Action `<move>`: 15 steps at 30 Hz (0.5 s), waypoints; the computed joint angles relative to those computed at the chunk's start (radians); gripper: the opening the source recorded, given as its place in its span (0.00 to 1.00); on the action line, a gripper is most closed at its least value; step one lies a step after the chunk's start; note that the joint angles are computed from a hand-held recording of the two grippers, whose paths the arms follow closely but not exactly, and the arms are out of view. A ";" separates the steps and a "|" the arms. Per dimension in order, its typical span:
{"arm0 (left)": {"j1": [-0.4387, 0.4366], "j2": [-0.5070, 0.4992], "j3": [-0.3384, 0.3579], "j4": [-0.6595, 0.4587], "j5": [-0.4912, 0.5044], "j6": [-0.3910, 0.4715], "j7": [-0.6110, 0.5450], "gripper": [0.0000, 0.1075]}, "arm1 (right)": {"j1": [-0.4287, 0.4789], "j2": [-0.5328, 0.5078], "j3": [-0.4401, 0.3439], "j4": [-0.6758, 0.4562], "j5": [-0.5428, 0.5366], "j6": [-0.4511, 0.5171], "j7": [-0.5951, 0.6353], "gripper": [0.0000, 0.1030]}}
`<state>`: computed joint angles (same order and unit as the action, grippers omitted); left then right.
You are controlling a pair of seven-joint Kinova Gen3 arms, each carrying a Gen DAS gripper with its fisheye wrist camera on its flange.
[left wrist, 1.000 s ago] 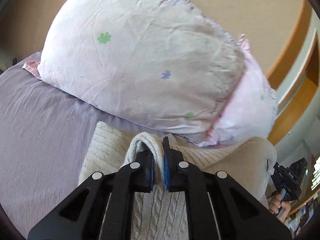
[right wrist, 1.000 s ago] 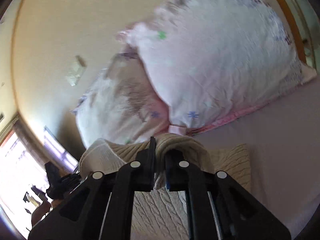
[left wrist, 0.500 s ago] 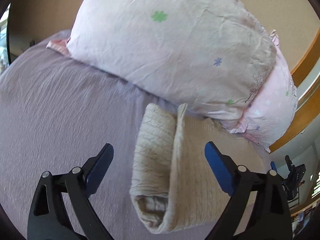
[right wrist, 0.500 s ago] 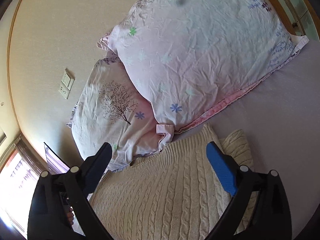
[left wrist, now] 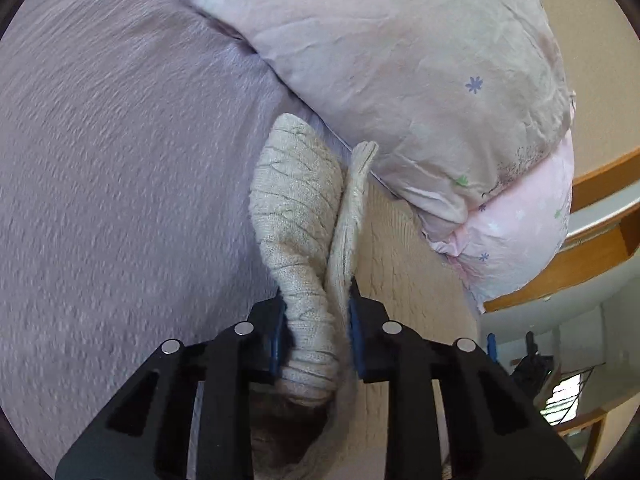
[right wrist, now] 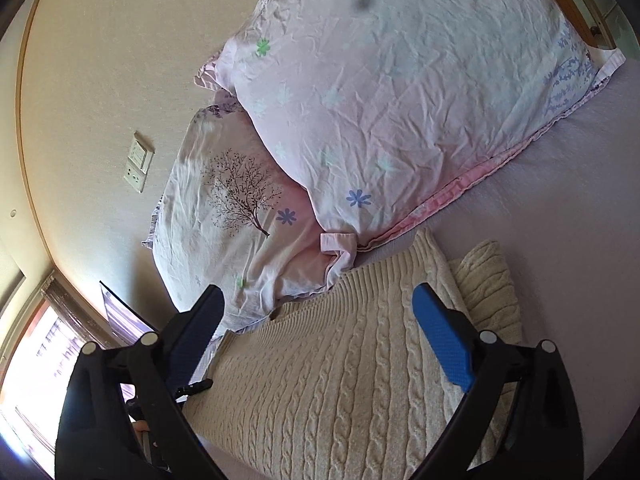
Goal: Fold small clothes
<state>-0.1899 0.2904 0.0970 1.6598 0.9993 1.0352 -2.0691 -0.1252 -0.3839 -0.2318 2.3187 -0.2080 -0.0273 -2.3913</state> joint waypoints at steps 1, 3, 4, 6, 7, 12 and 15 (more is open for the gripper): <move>0.006 -0.002 -0.013 0.006 0.029 0.008 0.000 0.20 | -0.010 -0.002 0.008 0.003 0.016 -0.006 -0.017 0.92; -0.025 -0.014 0.017 0.020 0.110 0.032 -0.014 0.19 | 0.027 -0.018 -0.021 0.010 0.076 -0.019 -0.091 0.92; -0.026 -0.026 0.030 0.024 0.151 0.041 -0.029 0.18 | 0.073 -0.030 -0.058 0.015 0.103 -0.031 -0.132 0.92; 0.015 -0.050 0.047 0.014 0.231 0.054 -0.071 0.18 | 0.165 -0.070 -0.125 0.026 0.148 -0.045 -0.199 0.92; 0.057 -0.052 0.050 0.002 0.270 0.059 -0.095 0.17 | 0.212 -0.093 -0.155 0.025 0.155 -0.037 -0.211 0.92; 0.288 0.106 0.188 -0.106 0.464 0.025 -0.175 0.16 | 0.439 -0.184 -0.292 -0.044 0.144 0.137 -0.151 0.92; 0.419 0.245 0.223 -0.215 0.481 0.027 -0.080 0.17 | 0.455 -0.193 -0.266 -0.028 0.031 0.145 -0.061 0.92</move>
